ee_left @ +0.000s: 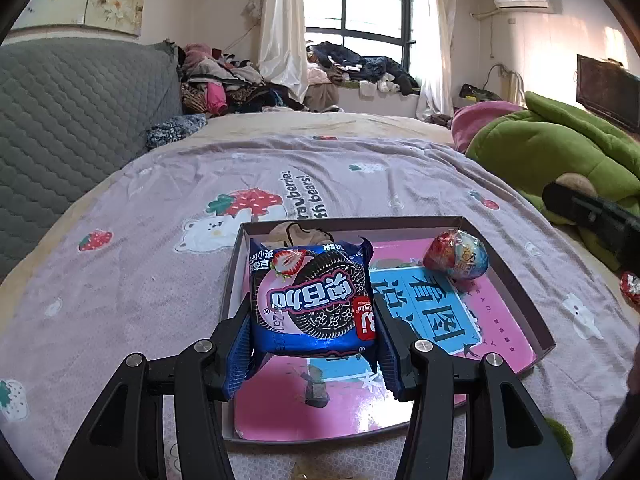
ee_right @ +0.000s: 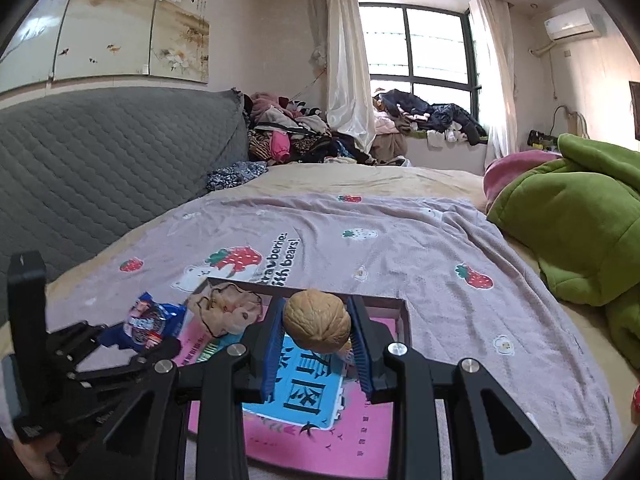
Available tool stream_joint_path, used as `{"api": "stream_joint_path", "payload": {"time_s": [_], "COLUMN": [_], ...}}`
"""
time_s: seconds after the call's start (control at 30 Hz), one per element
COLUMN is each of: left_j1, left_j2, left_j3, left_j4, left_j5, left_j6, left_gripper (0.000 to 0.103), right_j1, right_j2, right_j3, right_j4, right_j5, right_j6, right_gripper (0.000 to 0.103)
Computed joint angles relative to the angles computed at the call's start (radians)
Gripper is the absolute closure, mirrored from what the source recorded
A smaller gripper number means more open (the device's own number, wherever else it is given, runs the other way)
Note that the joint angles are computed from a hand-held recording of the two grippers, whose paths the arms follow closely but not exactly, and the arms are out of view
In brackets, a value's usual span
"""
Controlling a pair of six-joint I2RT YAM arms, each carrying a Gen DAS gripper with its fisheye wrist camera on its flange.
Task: Organize objects
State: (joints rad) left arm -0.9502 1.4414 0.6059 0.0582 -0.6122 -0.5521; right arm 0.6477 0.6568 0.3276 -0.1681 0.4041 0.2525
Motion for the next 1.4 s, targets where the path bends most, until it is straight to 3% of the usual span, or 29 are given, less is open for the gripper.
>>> {"api": "stream_joint_path", "payload": {"time_s": [0.4, 1.03, 1.4], "left_j1": [0.021, 0.147, 0.131], "left_j2": [0.054, 0.114, 0.189], "left_j3": [0.003, -0.008, 0.047], "left_j4": [0.033, 0.071, 0.007], "left_j5": [0.05, 0.248, 0.229], "left_j6": [0.016, 0.017, 0.014], "left_gripper": [0.048, 0.048, 0.048], "right_j1": [-0.1, -0.176, -0.193], "right_j2": [0.076, 0.415, 0.487], "right_j3": [-0.066, -0.049, -0.047], "right_j4": [0.105, 0.222, 0.239], "right_j5": [-0.088, -0.177, -0.198], "right_j6": [-0.041, -0.051, -0.031], "right_gripper": [0.071, 0.071, 0.071]}}
